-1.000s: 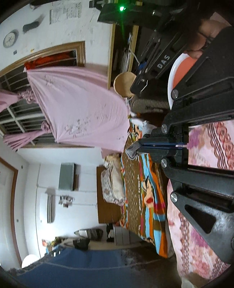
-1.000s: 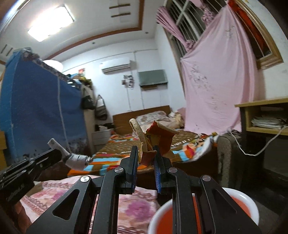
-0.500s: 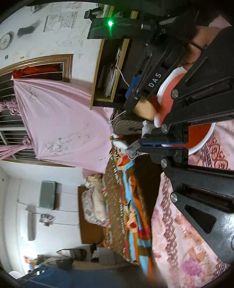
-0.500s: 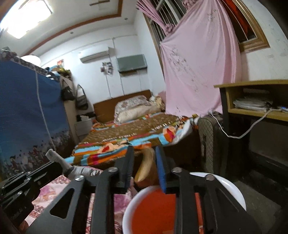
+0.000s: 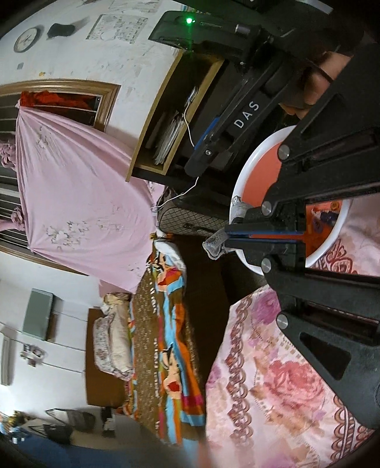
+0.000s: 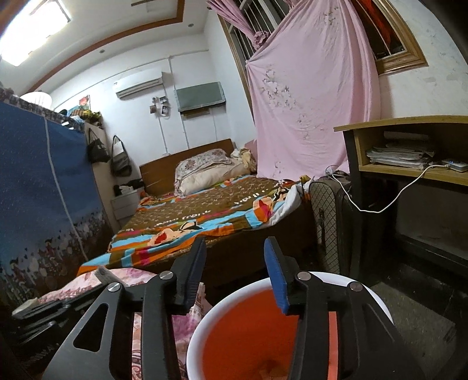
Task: Collect trash
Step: 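Open both tools to drop the wrapper and tube into the bucket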
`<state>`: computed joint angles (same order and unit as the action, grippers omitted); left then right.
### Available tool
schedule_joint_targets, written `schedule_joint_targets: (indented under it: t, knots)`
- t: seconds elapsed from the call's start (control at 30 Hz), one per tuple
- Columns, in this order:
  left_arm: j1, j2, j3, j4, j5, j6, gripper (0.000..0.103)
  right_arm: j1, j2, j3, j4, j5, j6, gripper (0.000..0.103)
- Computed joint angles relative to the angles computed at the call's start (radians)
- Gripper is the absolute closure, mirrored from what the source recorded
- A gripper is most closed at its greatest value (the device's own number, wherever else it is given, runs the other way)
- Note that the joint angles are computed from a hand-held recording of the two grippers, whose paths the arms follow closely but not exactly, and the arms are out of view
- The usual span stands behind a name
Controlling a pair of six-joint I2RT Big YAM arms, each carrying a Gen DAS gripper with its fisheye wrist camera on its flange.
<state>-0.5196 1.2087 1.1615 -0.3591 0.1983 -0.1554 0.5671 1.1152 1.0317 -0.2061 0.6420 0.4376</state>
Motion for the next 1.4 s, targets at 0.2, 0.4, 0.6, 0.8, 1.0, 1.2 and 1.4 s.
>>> schedule_joint_targets:
  t: [0.2, 0.4, 0.6, 0.8, 1.0, 1.2, 1.4]
  knots:
    - [0.006, 0.021, 0.024, -0.043, 0.025, -0.027, 0.102, 0.000, 0.000, 0.000, -0.002, -0.001, -0.001, 0.059]
    - [0.013, 0.014, 0.019, -0.041, 0.017, -0.045, 0.097, -0.005, 0.000, 0.000, -0.002, -0.006, 0.000, 0.059]
    - [0.025, -0.001, 0.010, -0.026, -0.025, -0.063, 0.095, -0.005, 0.000, 0.000, 0.002, -0.005, -0.004, 0.058]
    - [0.038, -0.018, 0.002, -0.019, -0.066, -0.062, 0.087, -0.003, 0.006, 0.005, 0.006, -0.006, -0.017, 0.058]
    - [0.058, -0.043, -0.013, -0.028, -0.098, -0.066, 0.072, 0.016, 0.019, 0.017, 0.016, 0.023, -0.051, 0.052]
    - [0.079, -0.078, -0.030, -0.028, -0.139, -0.064, 0.055, 0.038, 0.019, 0.015, 0.062, 0.033, -0.089, 0.030]
    - [0.107, -0.136, -0.077, 0.000, -0.209, -0.072, 0.033, 0.062, 0.024, 0.018, 0.085, 0.053, -0.123, 0.018]
